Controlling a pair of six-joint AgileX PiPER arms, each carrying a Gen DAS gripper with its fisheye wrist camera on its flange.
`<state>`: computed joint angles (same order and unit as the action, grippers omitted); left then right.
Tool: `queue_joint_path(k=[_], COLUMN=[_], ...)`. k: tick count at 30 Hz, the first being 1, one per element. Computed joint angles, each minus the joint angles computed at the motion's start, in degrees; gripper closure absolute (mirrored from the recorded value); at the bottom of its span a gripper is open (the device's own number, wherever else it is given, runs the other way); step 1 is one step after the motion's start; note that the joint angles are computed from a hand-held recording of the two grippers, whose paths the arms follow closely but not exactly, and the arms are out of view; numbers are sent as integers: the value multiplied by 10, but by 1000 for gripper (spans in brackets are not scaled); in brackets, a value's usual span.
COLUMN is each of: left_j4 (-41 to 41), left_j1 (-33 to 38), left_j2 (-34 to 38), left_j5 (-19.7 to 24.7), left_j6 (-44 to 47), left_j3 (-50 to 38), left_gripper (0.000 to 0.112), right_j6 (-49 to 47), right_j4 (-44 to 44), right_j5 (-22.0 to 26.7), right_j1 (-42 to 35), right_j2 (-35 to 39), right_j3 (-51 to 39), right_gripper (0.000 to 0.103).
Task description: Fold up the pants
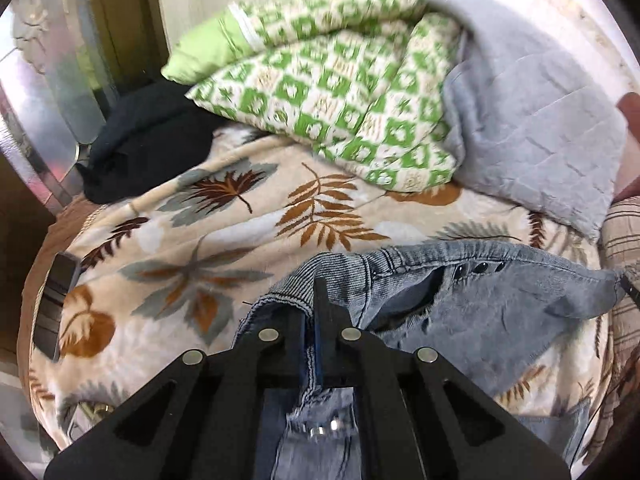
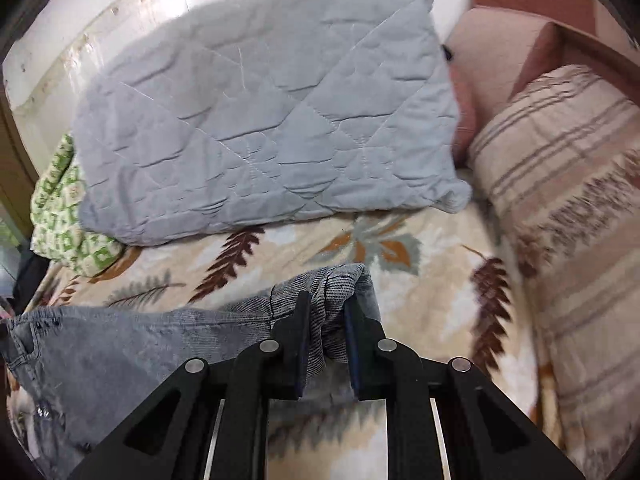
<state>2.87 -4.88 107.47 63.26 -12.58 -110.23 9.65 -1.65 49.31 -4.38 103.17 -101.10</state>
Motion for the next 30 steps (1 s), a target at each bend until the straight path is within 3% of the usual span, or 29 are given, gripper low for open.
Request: queue_joint_path(k=[7,14,18,22,25,30], left_j4=[-17,-39,-110,-129,-174,-257], left_j1=[5,21,65,79,111,203], left_j2=[-196,-323,-373,-372,-367,-414], left_j5=[-102,-136,-135,-135,-127,-50], left_j6=[-9,-5,59,81,115,209], left_j3=[256,430,520,574,590,595], left_gripper=[111,111,111,110,109,101], right_j6=[-20,-90,-159,-175,-100,64], right_j4=[41,120,178,190,133,36], right_j5=[-49,-38,-3,27,31,89], right_j1=[-35,-110,-169,-204,-161,-50], right_j2=[-230,-431,-536,-592,-599,-671], right_j3=[262,467,555,626,647,626], right_gripper=[88,88,88,88,82,69])
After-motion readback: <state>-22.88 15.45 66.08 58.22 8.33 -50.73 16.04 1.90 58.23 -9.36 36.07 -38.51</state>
